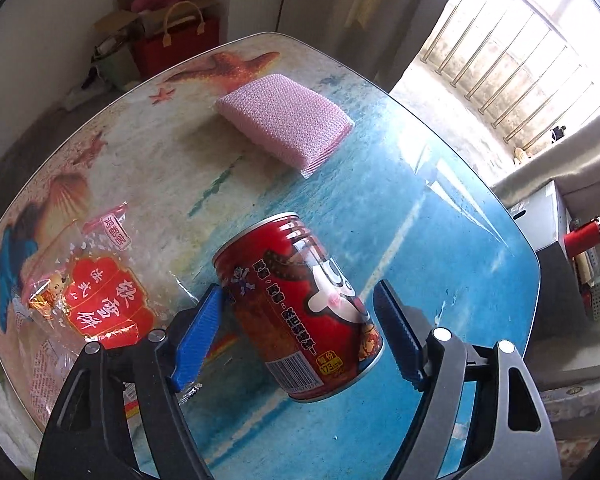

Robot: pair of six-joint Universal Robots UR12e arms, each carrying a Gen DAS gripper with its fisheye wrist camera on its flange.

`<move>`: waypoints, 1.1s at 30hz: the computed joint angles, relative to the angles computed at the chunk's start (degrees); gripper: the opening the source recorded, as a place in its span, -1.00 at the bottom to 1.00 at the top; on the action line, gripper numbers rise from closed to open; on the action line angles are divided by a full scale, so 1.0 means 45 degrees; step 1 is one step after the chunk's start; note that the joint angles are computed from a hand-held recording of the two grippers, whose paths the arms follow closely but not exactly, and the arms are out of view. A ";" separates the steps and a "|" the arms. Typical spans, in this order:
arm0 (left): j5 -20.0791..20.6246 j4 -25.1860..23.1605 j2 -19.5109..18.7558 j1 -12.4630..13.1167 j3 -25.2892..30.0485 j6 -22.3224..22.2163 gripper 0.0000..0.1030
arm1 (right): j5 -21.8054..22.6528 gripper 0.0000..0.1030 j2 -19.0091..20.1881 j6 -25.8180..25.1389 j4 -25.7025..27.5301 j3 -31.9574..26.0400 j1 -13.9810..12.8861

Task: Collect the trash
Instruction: 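Grasp the red drink can with the right gripper while the left gripper reaches the pink sponge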

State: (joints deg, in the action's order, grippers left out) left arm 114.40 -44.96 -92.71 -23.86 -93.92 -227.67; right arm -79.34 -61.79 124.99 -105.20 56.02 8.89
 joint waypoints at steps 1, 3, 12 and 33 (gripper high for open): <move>-0.0031 -0.0031 0.0008 0.0039 -0.0002 -0.0011 0.72 | 0.0065 0.32 0.0013 0.0095 -0.0042 0.0003 -0.0007; -0.0127 -0.0035 0.0010 0.0122 -0.0020 -0.0004 0.72 | 0.0284 0.28 0.0031 0.0181 0.0048 -0.0049 -0.0068; -0.0586 0.0263 -0.0086 0.0376 0.0025 0.0555 0.72 | 0.0508 0.08 -0.0248 0.2409 -0.0340 0.0356 -0.0485; -0.3607 0.1163 -0.3742 0.2209 0.4154 1.1615 0.72 | 0.1435 0.05 -0.1510 0.5990 -0.0231 0.2083 -0.1885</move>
